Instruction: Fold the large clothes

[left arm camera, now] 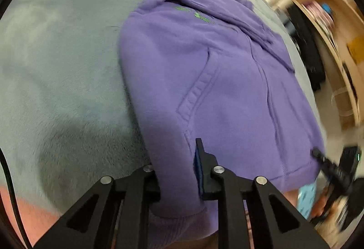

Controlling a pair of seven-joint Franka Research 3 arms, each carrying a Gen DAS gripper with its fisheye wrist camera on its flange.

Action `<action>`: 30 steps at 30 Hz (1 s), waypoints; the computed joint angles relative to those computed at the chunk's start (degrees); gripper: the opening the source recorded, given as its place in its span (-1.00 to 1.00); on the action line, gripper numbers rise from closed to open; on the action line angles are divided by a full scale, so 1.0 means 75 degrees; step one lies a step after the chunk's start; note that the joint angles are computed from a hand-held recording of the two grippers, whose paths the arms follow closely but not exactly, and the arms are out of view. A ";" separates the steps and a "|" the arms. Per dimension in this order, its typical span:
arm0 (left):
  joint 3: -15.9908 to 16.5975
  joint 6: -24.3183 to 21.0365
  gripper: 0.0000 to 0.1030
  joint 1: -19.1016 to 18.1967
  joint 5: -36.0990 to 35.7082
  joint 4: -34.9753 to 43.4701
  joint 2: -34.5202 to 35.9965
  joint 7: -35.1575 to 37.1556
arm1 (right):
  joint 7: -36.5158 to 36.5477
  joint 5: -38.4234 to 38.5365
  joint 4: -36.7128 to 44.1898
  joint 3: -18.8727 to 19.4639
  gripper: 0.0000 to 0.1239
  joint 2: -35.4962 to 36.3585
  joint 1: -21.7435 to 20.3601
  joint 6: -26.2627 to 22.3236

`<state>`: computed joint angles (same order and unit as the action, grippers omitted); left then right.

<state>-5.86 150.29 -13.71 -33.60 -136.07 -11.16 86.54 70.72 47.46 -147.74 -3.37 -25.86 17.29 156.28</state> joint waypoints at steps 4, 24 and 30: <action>-0.0201 0.0466 -0.77 -0.0035 0.0859 -0.0320 -0.0715 -0.0583 | 0.0209 -0.0506 0.0017 0.0290 -0.75 -0.0520 -0.0036 0.0299; 0.1060 -0.1185 -0.75 -0.0716 0.0586 0.0159 -0.2081 -0.0264 | 0.0785 -0.0445 0.0603 -0.0495 -0.74 -0.1296 0.0046 -0.1152; 0.1074 -0.0724 -0.68 -0.0421 -0.0325 0.2127 -0.0060 0.0746 | 0.0554 0.0865 0.2086 -0.0742 -0.71 0.0585 -0.0006 -0.1275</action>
<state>2.20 144.86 -16.87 -36.04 -120.12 -11.61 92.14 74.87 53.95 -132.10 -8.93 -21.48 17.24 146.73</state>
